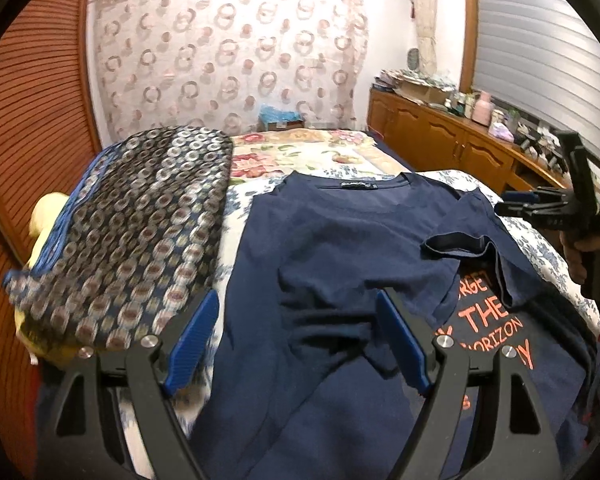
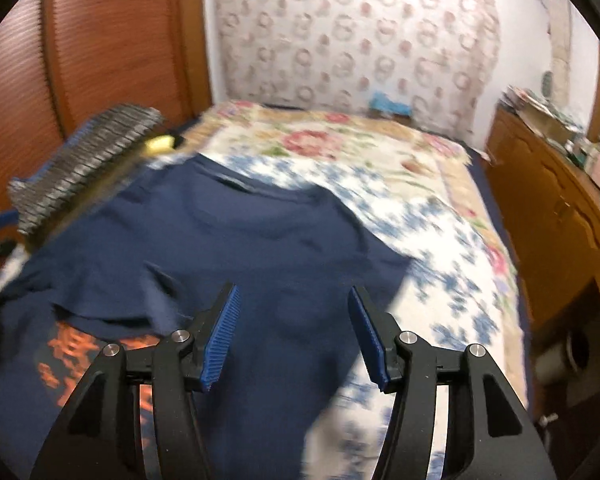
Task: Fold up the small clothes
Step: 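Grasp the shirt edge beside the collar with the left tool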
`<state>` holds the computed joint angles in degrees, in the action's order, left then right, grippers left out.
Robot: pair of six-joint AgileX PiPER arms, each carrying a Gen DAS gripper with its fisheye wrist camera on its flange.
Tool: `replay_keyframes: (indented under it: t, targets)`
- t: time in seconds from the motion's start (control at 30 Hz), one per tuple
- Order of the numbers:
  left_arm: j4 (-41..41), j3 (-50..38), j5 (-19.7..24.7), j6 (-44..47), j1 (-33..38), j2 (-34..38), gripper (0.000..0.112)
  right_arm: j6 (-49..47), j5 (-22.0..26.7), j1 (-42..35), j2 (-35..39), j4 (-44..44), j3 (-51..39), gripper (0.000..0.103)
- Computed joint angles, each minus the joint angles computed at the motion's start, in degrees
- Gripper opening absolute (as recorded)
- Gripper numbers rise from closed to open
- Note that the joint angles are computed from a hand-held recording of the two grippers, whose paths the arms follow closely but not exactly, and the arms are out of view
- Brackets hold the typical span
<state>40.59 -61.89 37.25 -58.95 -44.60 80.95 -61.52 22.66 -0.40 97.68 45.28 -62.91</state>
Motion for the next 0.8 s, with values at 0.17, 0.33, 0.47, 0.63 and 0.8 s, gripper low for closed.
replay_keyframes:
  t: [0.17, 0.33, 0.47, 0.63, 0.8]
  targets:
    - [-10.5, -9.5, -0.4, 15.3, 5.7, 6.7, 0.076, 2.0, 0.0, -2.4, 4.6, -2.6, -2.6, 0.057]
    - [-21.4, -19.9, 2.1, 28.2, 10.4, 14.2, 0.064, 3.5, 0.1, -2.2, 8.3, -5.7, -5.6, 0.057]
    - [-25.9, -29.2, 6.6, 34.1, 12.4, 21.2, 0.063, 6.5, -0.7, -0.9, 10.2, -9.9, -6.8, 0.057]
    - [-30.1, -41.2, 12.9, 38.4, 14.6, 30.5, 0.062, 2.2, -0.8, -1.5, 10.3, -5.8, -5.9, 0.057]
    - [-31.5, -50.0, 18.6, 40.0, 15.1, 37.2, 0.057, 1.8, 1.8, -2.6, 11.2, -4.4, -7.3, 0.058]
